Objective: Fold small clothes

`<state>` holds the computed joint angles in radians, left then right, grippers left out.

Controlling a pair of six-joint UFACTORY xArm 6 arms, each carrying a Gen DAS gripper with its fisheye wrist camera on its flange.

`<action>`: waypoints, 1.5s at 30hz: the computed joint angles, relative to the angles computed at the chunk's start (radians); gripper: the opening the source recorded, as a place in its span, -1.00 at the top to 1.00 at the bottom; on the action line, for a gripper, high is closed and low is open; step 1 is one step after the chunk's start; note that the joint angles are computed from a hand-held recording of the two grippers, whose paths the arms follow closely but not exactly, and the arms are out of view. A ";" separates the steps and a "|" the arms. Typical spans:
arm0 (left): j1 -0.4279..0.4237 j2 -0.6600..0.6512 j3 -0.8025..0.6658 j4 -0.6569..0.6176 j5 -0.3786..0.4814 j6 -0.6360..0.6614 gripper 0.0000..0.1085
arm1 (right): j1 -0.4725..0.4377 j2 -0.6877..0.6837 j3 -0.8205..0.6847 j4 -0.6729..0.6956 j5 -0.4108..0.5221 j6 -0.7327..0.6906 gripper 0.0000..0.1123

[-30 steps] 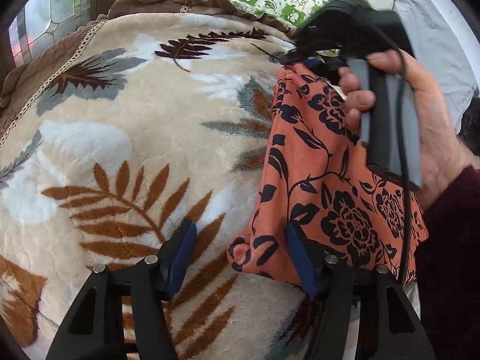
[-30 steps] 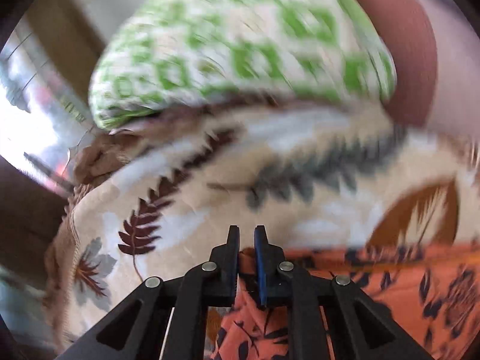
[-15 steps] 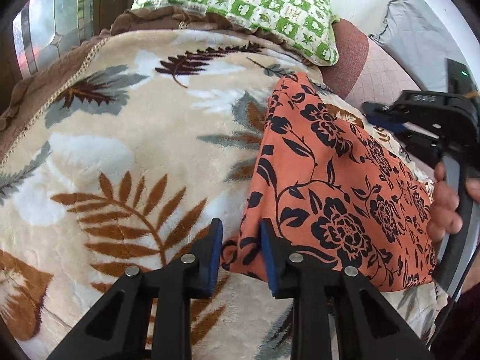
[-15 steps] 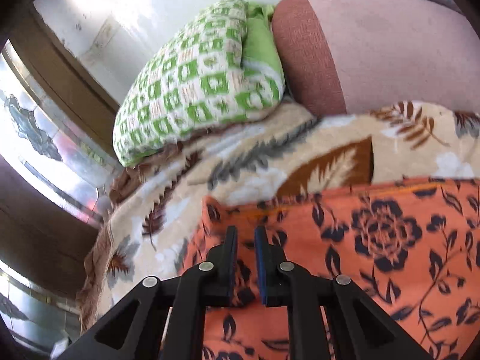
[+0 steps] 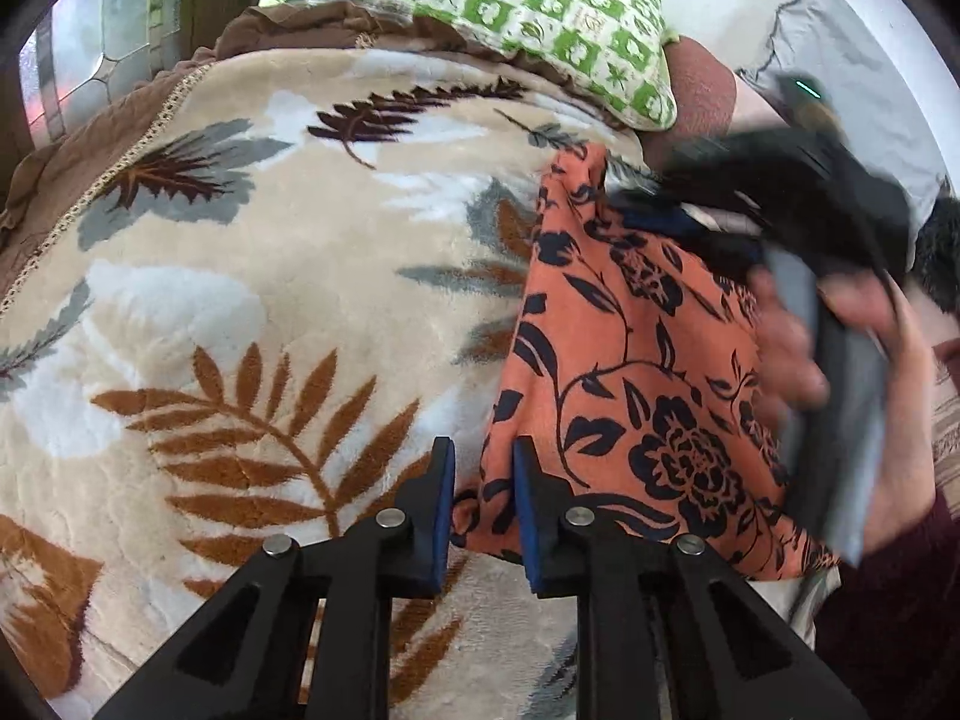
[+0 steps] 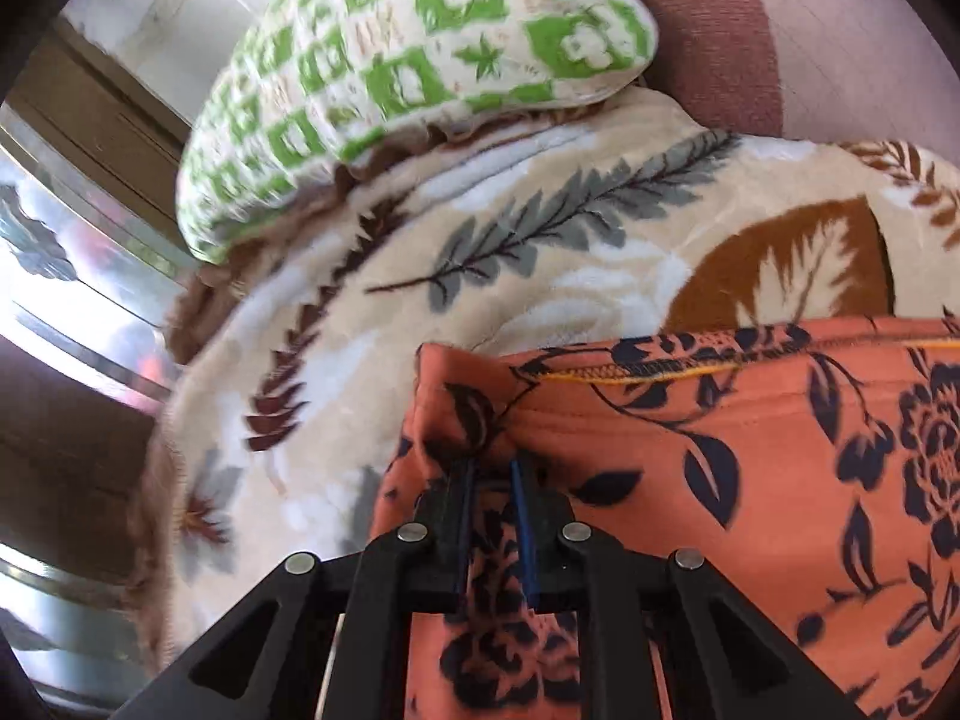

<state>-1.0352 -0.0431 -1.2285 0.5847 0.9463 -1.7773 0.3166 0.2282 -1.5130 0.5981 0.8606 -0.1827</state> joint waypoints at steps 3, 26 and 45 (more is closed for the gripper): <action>-0.032 0.001 -0.042 0.078 0.087 -0.047 0.64 | -0.054 -0.127 0.125 0.053 -0.002 -0.098 0.72; -0.116 0.000 -0.063 0.049 0.147 -0.175 -0.30 | -0.870 -0.725 0.722 0.350 0.426 -0.415 0.01; -0.018 0.088 0.021 0.140 -0.370 -0.441 -0.57 | -0.969 -0.643 0.765 0.477 0.422 -0.228 -0.52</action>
<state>-1.0533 0.0447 -1.2075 0.7243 0.5764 -2.2186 -0.6527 -0.4152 -0.7480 1.0756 1.2830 -0.4104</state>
